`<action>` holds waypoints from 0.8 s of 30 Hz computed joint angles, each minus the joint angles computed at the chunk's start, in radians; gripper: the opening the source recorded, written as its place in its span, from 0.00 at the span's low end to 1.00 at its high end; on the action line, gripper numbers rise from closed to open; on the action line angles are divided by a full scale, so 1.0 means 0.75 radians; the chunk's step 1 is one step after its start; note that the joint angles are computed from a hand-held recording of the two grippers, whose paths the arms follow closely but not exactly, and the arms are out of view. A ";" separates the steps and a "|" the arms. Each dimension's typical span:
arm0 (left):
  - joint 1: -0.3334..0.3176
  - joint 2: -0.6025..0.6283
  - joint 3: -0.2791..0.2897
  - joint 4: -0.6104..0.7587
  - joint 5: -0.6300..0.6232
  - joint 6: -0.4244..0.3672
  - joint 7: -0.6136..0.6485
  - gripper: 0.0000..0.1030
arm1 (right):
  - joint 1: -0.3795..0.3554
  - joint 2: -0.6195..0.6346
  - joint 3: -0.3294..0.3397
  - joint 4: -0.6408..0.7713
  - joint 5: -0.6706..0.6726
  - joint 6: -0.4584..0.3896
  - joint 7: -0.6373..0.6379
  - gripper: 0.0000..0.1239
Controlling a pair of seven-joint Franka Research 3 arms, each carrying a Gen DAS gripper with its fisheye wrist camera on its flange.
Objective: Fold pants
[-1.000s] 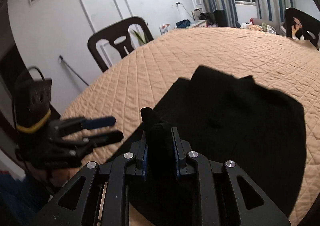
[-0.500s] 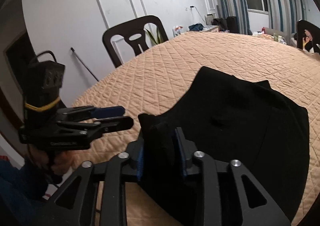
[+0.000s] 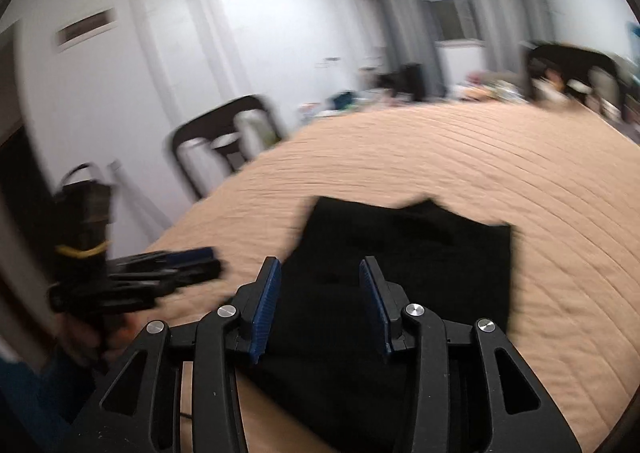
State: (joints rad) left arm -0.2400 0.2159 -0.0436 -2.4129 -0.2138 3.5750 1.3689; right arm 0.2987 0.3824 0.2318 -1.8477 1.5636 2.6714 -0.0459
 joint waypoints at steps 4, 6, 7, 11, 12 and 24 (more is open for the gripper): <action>0.097 0.082 -0.062 0.141 0.199 -0.097 -0.118 0.53 | 0.052 0.095 -0.064 0.043 -0.277 0.101 0.329 0.30; 0.108 0.118 -0.062 0.209 0.272 -0.146 -0.163 0.53 | 0.002 0.083 -0.005 0.029 -0.268 0.113 0.284 0.28; 0.052 0.131 -0.009 0.241 0.255 -0.167 -0.148 0.53 | -0.010 0.075 0.006 0.022 -0.296 0.084 0.286 0.28; -0.032 0.182 0.093 0.361 0.269 -0.234 -0.137 0.53 | -0.039 0.081 0.041 0.031 -0.279 0.091 0.252 0.28; -0.068 0.203 0.138 0.404 0.260 -0.277 -0.143 0.53 | -0.046 0.092 0.040 0.047 -0.261 0.088 0.245 0.28; -0.164 0.275 0.269 0.510 0.442 -0.390 -0.322 0.19 | -0.011 0.274 -0.050 0.340 -0.508 0.165 0.692 0.28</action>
